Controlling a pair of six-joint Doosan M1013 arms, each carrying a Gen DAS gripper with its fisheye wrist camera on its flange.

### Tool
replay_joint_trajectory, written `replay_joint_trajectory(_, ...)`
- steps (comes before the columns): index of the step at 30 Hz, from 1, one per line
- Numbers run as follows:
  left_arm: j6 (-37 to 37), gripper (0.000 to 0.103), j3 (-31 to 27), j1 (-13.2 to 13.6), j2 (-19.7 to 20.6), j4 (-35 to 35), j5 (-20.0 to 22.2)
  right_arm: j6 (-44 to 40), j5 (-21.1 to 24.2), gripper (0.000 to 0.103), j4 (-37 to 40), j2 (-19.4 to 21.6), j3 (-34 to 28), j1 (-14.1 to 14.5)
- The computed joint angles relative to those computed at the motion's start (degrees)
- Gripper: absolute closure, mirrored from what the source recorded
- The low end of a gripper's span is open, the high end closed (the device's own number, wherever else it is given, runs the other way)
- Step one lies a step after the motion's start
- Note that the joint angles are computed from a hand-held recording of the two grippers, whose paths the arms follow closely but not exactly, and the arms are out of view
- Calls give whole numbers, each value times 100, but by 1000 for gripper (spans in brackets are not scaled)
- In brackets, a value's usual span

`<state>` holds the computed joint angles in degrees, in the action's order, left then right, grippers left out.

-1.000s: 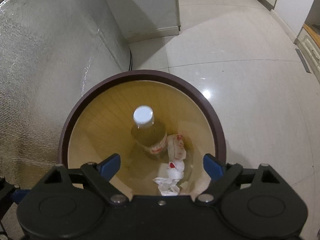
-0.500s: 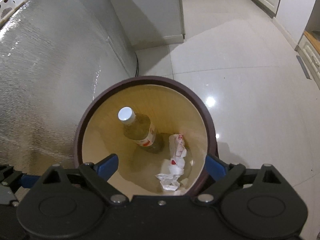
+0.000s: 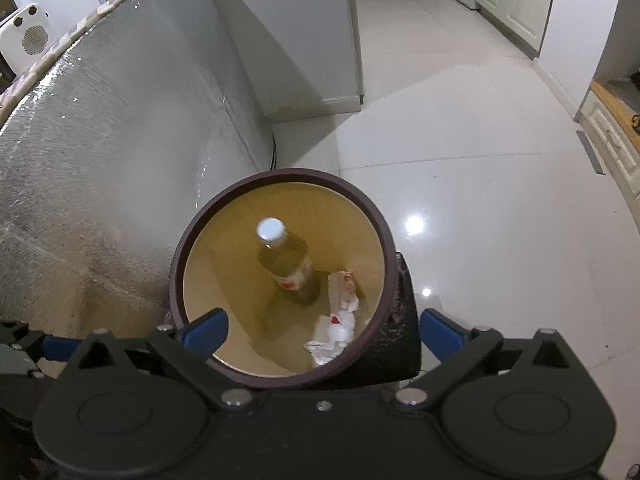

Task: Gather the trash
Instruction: 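Lift both tools away from the bin back toward the table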

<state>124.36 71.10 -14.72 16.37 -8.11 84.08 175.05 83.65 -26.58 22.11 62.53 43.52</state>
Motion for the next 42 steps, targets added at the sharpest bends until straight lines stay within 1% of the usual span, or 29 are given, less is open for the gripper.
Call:
replay_joint_trajectory(2,-7,0,6,63,-44,-75,18,60,155,0,-87,19,-80,76)
replay_joint_trajectory(7,62,0,120,226,-249,-250,-95,138,329,0,-267,-20,-128,238)
replay_joint_trajectory(11,148,0,261,378,-502,-427,-442,205,522,0,-426,-4,-232,368)
replay_joint_trajectory(14,215,0,334,470,-672,-583,-635,187,783,0,-626,43,-379,504)
replay_joint_trajectory(18,401,0,428,663,-898,-927,-852,236,960,0,-896,68,-540,705)
replay_joint_trajectory(23,646,0,463,904,-1115,-1386,-949,251,1266,0,-1225,132,-813,921)
replay_joint_trajectory(26,737,0,500,1021,-1225,-1549,-1019,196,1506,0,-1422,214,-1022,1052)
replay_joint_trajectory(33,969,0,573,1340,-1407,-1949,-1087,59,1907,0,-1855,371,-1440,1330)
replay_joint_trajectory(36,1115,0,629,1481,-1475,-2078,-1167,61,2009,0,-1999,429,-1586,1419)
replay_joint_trajectory(42,1304,0,661,1797,-1520,-2422,-1135,-59,2242,0,-2325,615,-1952,1587)
